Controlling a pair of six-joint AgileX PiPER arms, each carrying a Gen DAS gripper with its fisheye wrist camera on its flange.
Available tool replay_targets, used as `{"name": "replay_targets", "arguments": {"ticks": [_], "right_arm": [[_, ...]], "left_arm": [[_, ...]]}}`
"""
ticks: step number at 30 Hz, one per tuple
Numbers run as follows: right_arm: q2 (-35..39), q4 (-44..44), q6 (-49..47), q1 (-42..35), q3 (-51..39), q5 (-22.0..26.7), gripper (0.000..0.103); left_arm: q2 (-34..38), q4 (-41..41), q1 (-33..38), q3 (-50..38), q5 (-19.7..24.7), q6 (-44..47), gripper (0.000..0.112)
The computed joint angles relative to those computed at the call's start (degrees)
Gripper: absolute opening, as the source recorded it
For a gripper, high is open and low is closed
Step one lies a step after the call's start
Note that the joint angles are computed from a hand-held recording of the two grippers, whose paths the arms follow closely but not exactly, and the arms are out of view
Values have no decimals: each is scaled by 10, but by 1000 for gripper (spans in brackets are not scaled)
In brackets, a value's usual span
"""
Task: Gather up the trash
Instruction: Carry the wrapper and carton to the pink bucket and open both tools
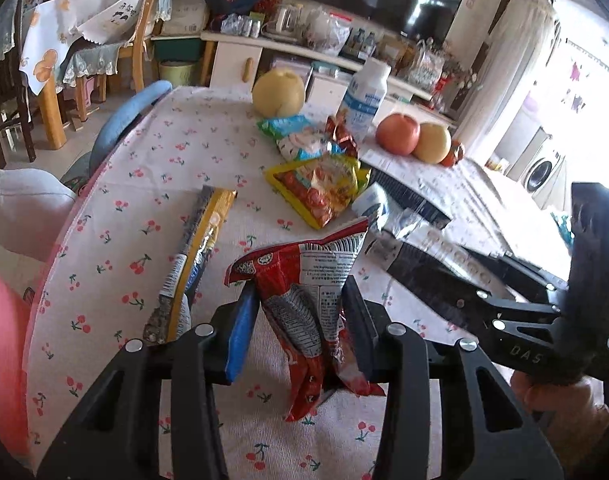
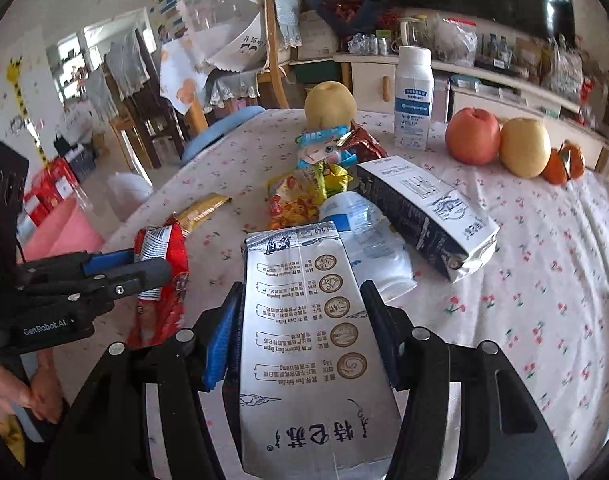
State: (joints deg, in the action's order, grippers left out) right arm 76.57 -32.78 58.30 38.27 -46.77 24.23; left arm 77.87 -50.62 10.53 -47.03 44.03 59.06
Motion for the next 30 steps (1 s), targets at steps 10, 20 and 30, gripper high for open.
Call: {"name": "replay_targets", "arguments": {"ticks": [10, 20, 30], "right_arm": [[-25, -21, 80, 50, -17, 5, 59], [-32, -89, 165, 123, -64, 58, 59], [70, -88, 149, 199, -208, 64, 59]], "left_arm": [[-18, -95, 89, 0, 86, 87, 44], [-19, -153, 196, -17, 166, 134, 44], [-1, -193, 360, -47, 203, 145, 44]]}}
